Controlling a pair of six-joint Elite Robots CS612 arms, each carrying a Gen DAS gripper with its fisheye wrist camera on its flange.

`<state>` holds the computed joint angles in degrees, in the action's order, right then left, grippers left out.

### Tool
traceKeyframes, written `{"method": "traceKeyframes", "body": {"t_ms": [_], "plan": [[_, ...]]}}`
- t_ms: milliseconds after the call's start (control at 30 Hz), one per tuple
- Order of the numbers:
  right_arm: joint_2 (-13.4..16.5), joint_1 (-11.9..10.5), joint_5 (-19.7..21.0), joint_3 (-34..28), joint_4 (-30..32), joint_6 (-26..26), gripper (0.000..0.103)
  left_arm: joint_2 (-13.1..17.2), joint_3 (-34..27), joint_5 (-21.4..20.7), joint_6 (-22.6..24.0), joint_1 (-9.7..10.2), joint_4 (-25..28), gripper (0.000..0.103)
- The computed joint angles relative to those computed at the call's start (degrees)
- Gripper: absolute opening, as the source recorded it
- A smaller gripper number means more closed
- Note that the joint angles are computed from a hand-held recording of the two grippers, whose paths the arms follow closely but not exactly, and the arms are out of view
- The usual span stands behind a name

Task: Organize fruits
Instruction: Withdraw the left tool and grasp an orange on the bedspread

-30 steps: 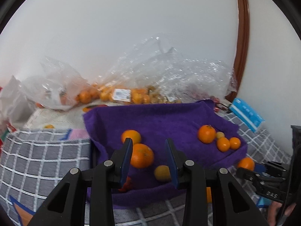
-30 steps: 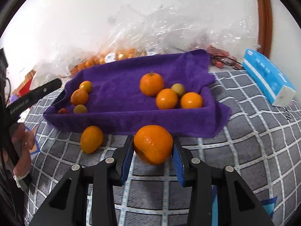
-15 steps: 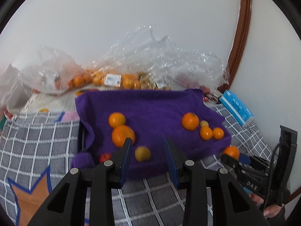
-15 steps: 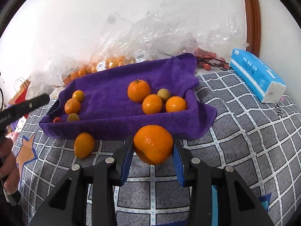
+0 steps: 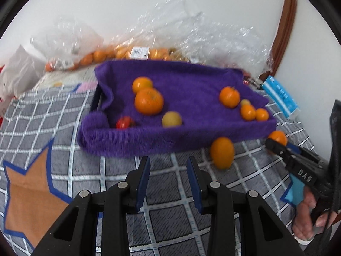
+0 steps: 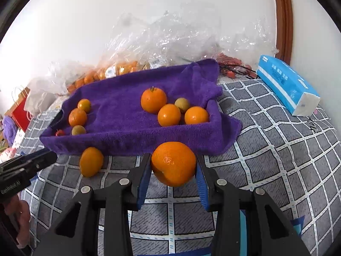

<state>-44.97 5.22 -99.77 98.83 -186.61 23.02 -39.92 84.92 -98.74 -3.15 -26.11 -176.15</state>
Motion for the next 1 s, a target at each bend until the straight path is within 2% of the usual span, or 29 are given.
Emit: {"method": "traceKeyframes", "body": {"t_ms": [100, 133, 333, 467, 800, 1000], "plan": [[-0.01, 0.12, -0.15, -0.08, 0.34, -0.69, 0.039, 0.47, -0.12, 0.98, -0.79, -0.1, 0.41, 0.034], [-0.02, 0.13, -0.18, -0.05, 0.43, -0.8, 0.039, 0.59, -0.47, 0.17, -1.16, 0.09, 1.53, 0.034], [-0.23, -0.15, 0.72, -0.24, 2.65, -0.57, 0.039, 1.16, -0.97, -4.37, -4.28, 1.23, 0.56, 0.036], [-0.31, -0.21, 1.19, -0.32, 3.18, -0.83, 0.039, 1.24, -1.11, -5.36, -3.7, 1.26, 0.78, 0.041], [-0.56, 0.25, 0.1, 0.23, 2.1, -2.3, 0.039, 0.76, -0.94, -3.78, -0.98, 0.64, 2.28, 0.044], [-1.33, -0.35, -0.53, 1.46, 2.6, -1.75, 0.039, 0.35, -1.54, -6.84, -1.21, 0.9, 5.32, 0.044]]}}
